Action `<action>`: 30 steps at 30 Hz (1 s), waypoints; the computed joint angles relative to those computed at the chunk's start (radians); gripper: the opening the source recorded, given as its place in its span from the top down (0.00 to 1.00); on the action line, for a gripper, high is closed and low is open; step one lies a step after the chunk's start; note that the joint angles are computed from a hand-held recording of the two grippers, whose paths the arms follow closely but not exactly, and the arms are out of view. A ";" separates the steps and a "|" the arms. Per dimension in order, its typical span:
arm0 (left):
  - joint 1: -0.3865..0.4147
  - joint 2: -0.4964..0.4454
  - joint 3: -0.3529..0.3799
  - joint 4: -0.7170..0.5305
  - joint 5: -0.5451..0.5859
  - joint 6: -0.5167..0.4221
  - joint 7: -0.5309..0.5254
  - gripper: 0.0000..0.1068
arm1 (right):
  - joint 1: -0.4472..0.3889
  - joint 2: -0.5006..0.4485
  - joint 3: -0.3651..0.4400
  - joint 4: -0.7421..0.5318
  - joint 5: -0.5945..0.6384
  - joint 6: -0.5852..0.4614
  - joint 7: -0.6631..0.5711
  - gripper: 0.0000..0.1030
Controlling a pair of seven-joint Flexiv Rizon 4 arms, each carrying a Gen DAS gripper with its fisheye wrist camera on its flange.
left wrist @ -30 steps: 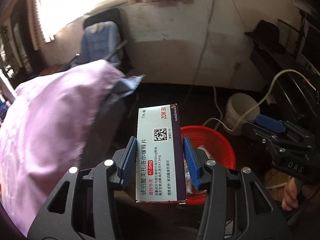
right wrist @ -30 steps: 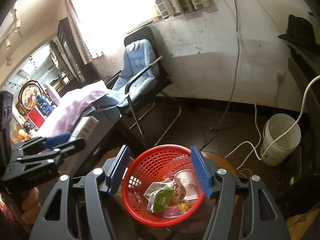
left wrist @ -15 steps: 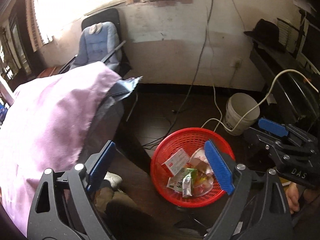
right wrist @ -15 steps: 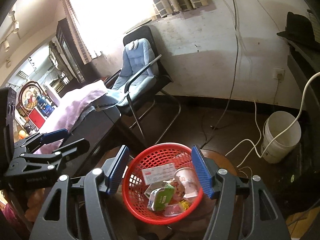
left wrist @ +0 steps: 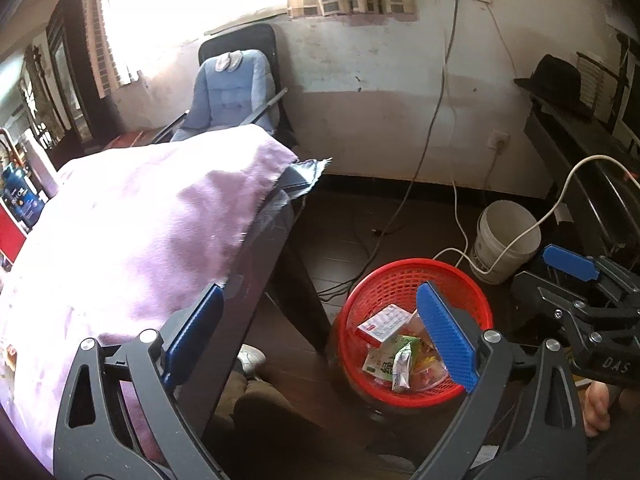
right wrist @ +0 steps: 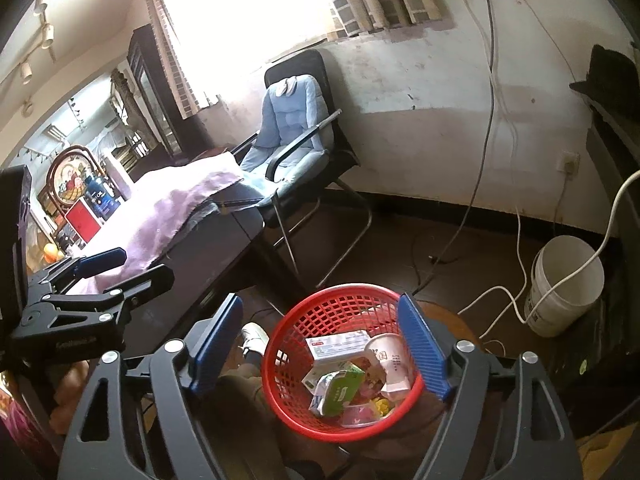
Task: Collect trash
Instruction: 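Swing both tools back over the table toward the Budweiser carton and cup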
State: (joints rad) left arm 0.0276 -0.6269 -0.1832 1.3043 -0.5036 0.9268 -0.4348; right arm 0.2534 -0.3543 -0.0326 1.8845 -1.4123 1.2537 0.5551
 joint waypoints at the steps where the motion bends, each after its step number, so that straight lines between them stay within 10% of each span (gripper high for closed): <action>1: 0.003 0.003 -0.001 0.001 -0.003 0.001 0.000 0.13 | 0.002 0.003 0.002 0.000 0.003 -0.005 -0.005 0.19; 30: 0.155 0.050 -0.010 0.022 -0.153 0.161 -0.015 0.10 | 0.148 -0.065 0.004 -0.198 0.139 -0.048 -0.313 0.07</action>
